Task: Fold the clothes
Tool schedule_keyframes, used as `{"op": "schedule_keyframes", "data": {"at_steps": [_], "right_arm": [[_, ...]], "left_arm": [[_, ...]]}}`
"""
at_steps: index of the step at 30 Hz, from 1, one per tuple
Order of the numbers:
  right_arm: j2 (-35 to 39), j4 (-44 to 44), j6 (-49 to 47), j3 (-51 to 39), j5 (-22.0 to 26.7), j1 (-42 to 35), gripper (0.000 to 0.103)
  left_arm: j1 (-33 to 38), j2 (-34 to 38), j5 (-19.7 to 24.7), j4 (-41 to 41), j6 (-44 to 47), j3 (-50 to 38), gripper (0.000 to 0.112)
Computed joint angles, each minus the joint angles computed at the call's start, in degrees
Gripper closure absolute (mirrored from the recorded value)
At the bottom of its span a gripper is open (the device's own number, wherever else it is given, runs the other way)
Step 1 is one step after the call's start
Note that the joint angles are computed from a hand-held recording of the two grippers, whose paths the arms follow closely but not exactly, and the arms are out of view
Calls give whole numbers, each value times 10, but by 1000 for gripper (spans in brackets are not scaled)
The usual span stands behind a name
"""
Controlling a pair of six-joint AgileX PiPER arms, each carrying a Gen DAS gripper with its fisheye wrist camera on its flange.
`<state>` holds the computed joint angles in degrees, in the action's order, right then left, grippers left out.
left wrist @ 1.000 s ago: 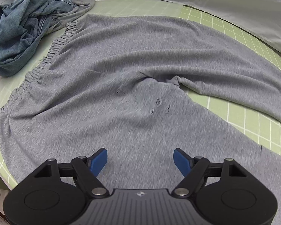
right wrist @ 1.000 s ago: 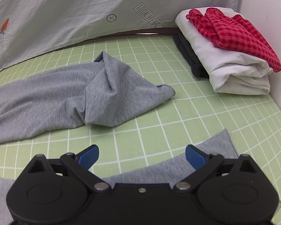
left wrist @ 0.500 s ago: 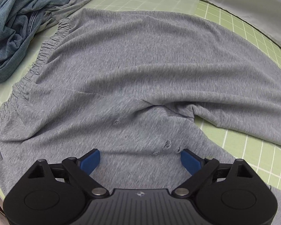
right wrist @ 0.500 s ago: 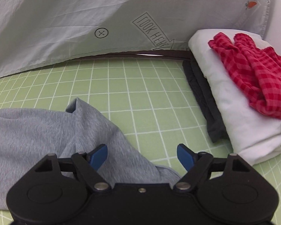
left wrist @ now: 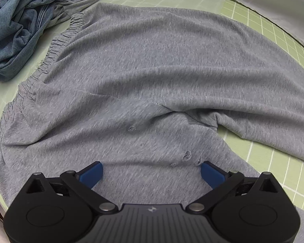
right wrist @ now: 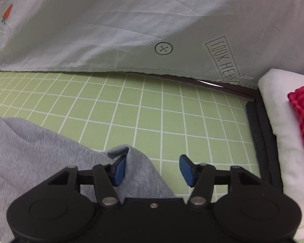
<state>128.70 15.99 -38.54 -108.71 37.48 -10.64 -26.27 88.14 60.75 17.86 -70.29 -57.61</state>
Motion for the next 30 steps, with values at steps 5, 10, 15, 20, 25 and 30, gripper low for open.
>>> {"op": "schedule_keyframes", "data": {"at_steps": [5,10,15,20,25,30], "right_arm": [[22,3,-18,-63,65,-5,100],[-55,105,-14,0,-89,-39,100],[-7,98,77,-136,-51,-66,59],[-35,82,75,-44,-95,-73,51],[-54,73,140,54,-97,-94,58],[-34,121,132,68,-66,-99,60]], "left_arm": [[2,-8,-5,-2,-2,7,9],[4,-10,-2,-3,-4,3,9],[11,-14,1,-5,5,0,9],[21,-14,3,-3,8,-6,9],[22,-12,12,-5,8,-14,9],[27,-2,26,-10,25,-32,9]]}}
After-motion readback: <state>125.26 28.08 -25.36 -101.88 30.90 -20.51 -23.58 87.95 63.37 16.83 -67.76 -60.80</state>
